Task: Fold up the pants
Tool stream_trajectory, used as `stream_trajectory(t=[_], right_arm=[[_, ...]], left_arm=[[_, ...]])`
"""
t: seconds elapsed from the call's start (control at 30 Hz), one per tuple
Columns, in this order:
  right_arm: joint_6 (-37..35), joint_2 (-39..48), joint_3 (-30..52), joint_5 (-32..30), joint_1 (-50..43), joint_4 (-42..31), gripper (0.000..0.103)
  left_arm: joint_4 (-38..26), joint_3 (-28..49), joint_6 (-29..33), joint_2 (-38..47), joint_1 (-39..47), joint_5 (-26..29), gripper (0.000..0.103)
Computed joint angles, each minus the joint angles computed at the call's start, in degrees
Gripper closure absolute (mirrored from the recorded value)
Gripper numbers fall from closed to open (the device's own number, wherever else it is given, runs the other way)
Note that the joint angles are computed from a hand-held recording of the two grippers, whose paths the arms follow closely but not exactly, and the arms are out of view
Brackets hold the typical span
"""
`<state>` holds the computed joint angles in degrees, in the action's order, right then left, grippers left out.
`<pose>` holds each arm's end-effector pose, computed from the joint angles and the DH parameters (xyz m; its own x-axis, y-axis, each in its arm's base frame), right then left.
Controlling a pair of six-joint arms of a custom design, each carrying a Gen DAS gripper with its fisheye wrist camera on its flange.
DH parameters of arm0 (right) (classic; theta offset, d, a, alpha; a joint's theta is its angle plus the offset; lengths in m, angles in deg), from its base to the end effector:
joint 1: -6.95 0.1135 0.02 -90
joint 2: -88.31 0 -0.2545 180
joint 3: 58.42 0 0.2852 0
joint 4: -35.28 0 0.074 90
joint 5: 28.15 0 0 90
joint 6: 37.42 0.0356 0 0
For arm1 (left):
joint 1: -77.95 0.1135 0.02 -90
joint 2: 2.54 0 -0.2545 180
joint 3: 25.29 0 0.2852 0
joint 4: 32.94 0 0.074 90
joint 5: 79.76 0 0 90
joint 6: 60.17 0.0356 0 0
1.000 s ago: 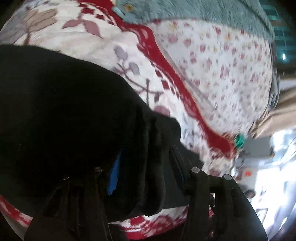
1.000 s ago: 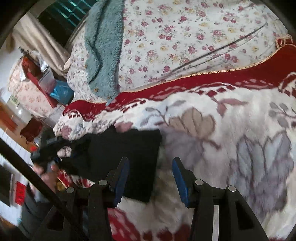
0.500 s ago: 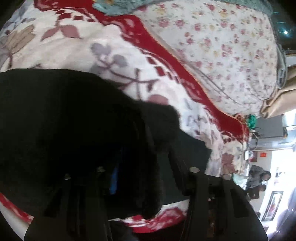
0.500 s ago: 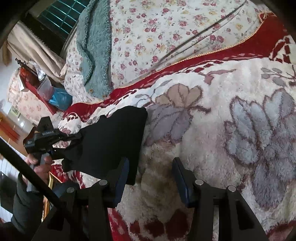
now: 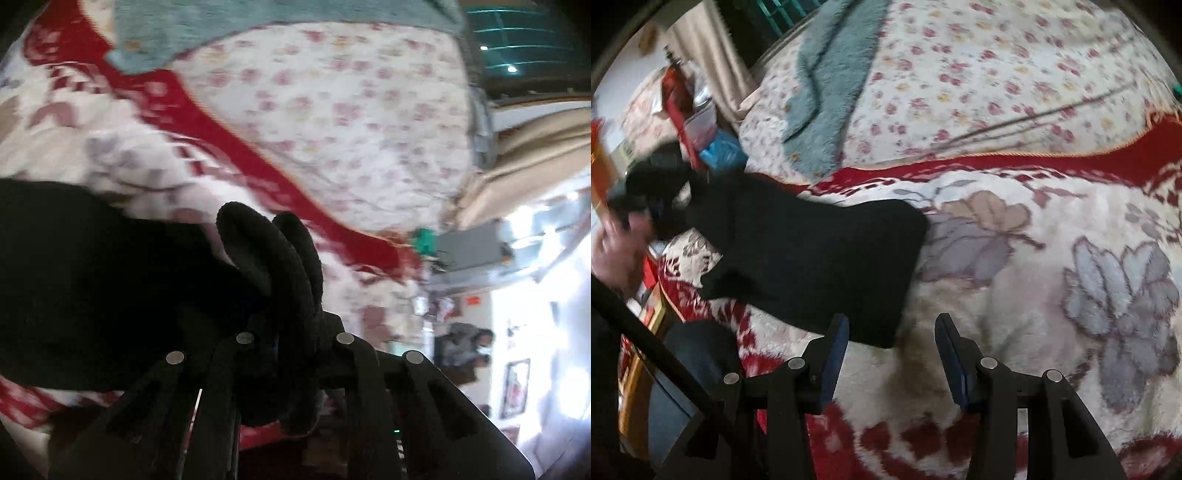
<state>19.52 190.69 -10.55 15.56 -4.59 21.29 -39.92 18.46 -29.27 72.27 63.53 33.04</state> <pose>0.2758 -0.0301 0.0381 -0.6978 -0.2423 -0.6741 -0.5990 0.7134 0.3637 0.2694 -0.0835 0.1461 -0.7571 -0.6221 -0.1996 -0.2424 0.5511 -0.7984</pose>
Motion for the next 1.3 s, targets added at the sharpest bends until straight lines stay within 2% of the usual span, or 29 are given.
stream_trajectory(t=[0.13, 0.2, 0.3, 0.4, 0.47, 0.57, 0.77, 0.87, 0.93, 1.0, 1.2, 1.3], right_arm=[[3.17, -3.42, -6.19, 2.29, -0.19, 7.37, 0.056], [5.26, -3.97, -7.66, 3.38, -0.71, 9.91, 0.056], [7.42, -3.31, -7.3, 4.49, -1.46, 10.82, 0.056], [7.84, -3.84, -7.77, 4.3, -2.49, 11.78, 0.056], [7.39, -3.68, -7.18, 3.51, -2.93, 10.61, 0.056], [7.02, -2.58, -6.02, 2.14, -3.66, 8.77, 0.056], [6.55, -1.56, -5.3, 2.21, -2.92, 7.07, 0.056], [7.69, -1.44, -5.69, 4.8, -2.05, 8.51, 0.056], [9.18, -0.7, -5.58, 7.63, -1.74, 10.22, 0.056], [10.34, 0.3, -4.65, 7.71, -3.06, 10.04, 0.056], [12.29, -1.79, -6.63, 7.14, -7.6, 11.92, 0.057], [14.15, -1.91, -6.68, 6.78, -10.51, 12.48, 0.056]], left_arm=[[3.99, 6.11, -3.11, 4.94, -3.68, 3.8, 0.092], [4.31, 12.02, -3.33, 9.57, -6.35, 4.46, 0.092], [1.92, 19.64, -2.44, 14.42, -9.08, 5.76, 0.092], [-5.08, 26.44, 1.1, 16.62, -11.51, 3.39, 0.092], [-6.33, 26.34, 2.01, 15.9, -10.95, 3.11, 0.092], [-6.89, 21.77, 2.36, 12.25, -6.13, 6.47, 0.092], [-18.38, 18.66, 11.35, 5.58, -0.37, 7.2, 0.092], [-19.67, 20.19, 11.71, 7.19, -1.72, 6.58, 0.092], [-17.93, 21.93, 10.15, 9.38, -3.47, 6.91, 0.092], [-15.29, 26.82, 7.86, 14.44, -6.74, 7.23, 0.092], [-15.29, 45.53, 7.17, 31.68, -15.67, 8.13, 0.092], [-11.42, 47.6, 4.72, 37.07, -16.7, 9.65, 0.092]])
